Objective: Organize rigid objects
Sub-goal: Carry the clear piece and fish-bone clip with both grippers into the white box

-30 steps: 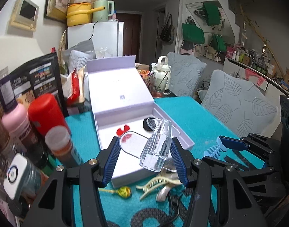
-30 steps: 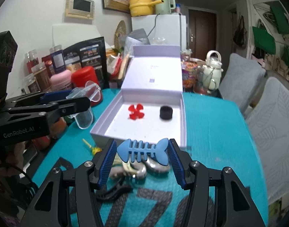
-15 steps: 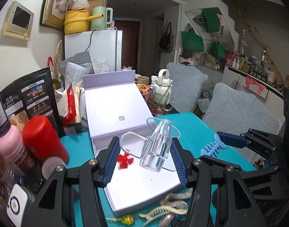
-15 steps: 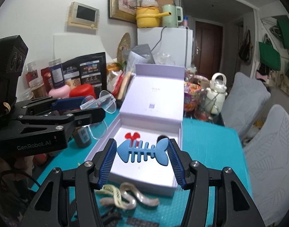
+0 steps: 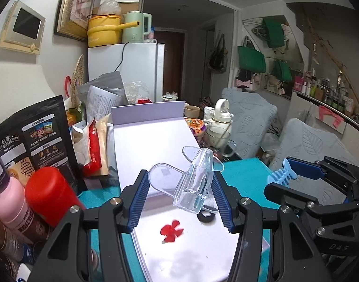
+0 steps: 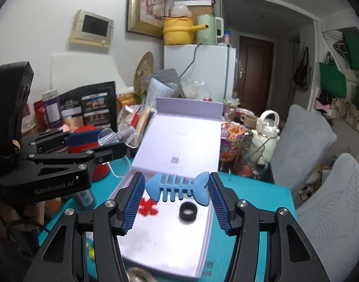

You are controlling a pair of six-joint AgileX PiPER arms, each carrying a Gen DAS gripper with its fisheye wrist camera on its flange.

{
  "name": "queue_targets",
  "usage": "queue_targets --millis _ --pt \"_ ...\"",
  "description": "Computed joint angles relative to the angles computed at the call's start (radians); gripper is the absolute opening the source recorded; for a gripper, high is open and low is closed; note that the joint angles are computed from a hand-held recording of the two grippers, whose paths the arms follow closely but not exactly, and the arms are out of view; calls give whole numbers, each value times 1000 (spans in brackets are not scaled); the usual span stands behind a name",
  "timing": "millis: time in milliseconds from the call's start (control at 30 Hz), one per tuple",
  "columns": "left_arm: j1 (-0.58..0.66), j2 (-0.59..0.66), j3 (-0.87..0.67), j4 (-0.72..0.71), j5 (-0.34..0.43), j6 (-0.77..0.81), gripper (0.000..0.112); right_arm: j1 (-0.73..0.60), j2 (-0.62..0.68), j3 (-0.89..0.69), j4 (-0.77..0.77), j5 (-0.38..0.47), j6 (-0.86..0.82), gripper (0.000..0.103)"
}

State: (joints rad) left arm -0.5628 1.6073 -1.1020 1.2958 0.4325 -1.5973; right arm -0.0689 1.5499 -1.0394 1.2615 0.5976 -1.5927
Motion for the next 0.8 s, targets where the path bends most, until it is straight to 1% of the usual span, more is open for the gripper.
queue_targets --millis 133,267,333,400,467,567,800 --pt "27 29 -26 40 -11 -58 54 14 61 -70 -5 6 35 55" --pt "45 68 -59 33 -9 -44 54 34 126 -145 -27 10 84 55" --pt "46 83 -63 35 -6 -48 54 43 148 -161 -12 -4 81 55" --pt "59 106 -78 -20 -21 7 54 54 165 -163 5 -28 77 55" --pt "72 120 -86 -45 -39 30 54 59 186 -171 13 -36 79 55" --pt "87 150 -105 -94 -52 73 54 67 226 -207 -41 -41 138 55" --pt "112 236 -165 -239 -53 214 54 64 298 -255 -111 -49 189 55"
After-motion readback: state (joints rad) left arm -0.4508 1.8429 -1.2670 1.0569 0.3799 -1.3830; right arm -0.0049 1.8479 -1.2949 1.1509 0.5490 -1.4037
